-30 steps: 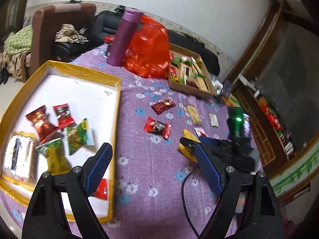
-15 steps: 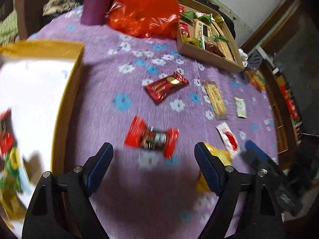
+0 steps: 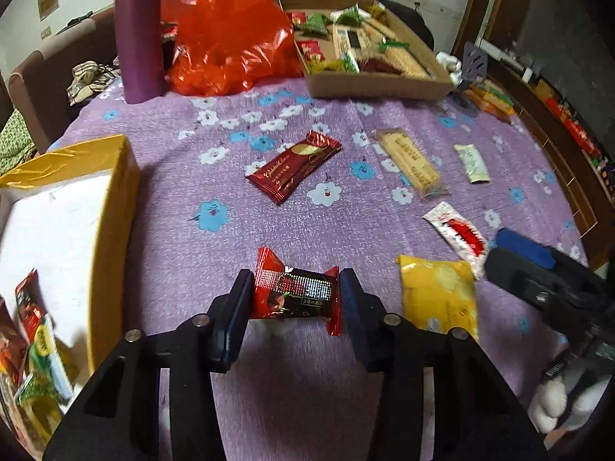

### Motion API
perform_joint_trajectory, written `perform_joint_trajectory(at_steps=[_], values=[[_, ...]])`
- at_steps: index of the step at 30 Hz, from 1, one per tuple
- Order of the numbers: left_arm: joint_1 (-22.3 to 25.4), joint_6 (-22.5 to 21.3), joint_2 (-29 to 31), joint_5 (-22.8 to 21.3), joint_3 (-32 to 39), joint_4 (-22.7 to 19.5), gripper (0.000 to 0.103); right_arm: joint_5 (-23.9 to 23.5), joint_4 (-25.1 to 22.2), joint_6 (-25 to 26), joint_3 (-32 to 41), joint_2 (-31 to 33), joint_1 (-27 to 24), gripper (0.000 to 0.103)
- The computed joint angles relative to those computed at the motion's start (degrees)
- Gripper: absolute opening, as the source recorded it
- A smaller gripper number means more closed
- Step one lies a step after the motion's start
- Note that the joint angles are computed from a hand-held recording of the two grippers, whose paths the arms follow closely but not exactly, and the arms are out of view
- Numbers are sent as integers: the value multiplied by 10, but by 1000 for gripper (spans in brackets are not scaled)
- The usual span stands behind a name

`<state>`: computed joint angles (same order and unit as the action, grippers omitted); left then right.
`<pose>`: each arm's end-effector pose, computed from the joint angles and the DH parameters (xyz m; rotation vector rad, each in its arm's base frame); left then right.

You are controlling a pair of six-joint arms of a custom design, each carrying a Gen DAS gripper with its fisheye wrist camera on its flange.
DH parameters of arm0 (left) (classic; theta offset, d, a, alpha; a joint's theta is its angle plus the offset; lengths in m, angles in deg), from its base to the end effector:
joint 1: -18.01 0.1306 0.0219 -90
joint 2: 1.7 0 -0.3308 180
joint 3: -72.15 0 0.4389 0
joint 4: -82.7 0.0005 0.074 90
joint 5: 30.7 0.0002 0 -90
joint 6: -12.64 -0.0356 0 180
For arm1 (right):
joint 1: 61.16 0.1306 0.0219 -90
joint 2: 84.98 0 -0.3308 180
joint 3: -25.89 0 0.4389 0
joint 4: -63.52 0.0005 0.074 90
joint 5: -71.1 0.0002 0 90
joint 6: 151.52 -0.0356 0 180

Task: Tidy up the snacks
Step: 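Grasp a red wrapped candy with the left tool and lift it, then drop the candy into the tray with the left tool while the right grasps a yellow cracker packet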

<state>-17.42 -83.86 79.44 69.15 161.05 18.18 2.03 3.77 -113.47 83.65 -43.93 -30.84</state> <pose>0.3754 -0.2752 0.4254 0.9897 2.3966 -0.4095 0.2406 0.1254 0.4007 0.6066 2.2020 0.3339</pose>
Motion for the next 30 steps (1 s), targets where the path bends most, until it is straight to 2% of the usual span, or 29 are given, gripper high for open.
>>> perform_joint_trajectory(at_steps=[4, 7, 10, 13, 16, 21, 26, 28, 29, 30], values=[[22, 16, -46, 39, -22, 6, 43, -25, 8, 2, 0, 4, -2, 76], [51, 29, -94, 68, -44, 14, 43, -21, 4, 4, 7, 15, 5, 76], [76, 35, -132, 73, -62, 32, 44, -11, 0, -1, 11, 20, 13, 75], [110, 35, -166, 77, -78, 44, 44, 14, -43, -45, 31, 38, 24, 76], [147, 35, -184, 87, -89, 51, 44, 0, -54, -94, 35, 35, 30, 76], [195, 31, -197, 94, -107, 57, 44, -4, -94, -148, 72, 100, 43, 77], [233, 27, -200, 109, -122, 50, 44, -6, -140, -143, 128, 195, 47, 76], [249, 23, -199, 117, -124, 44, 44, 17, -164, -145, 149, 223, 57, 76], [256, 24, -198, 122, -125, 42, 44, 21, -171, -142, 155, 232, 59, 74], [263, 24, -198, 128, -126, 41, 44, 20, -176, -140, 159, 238, 60, 67]])
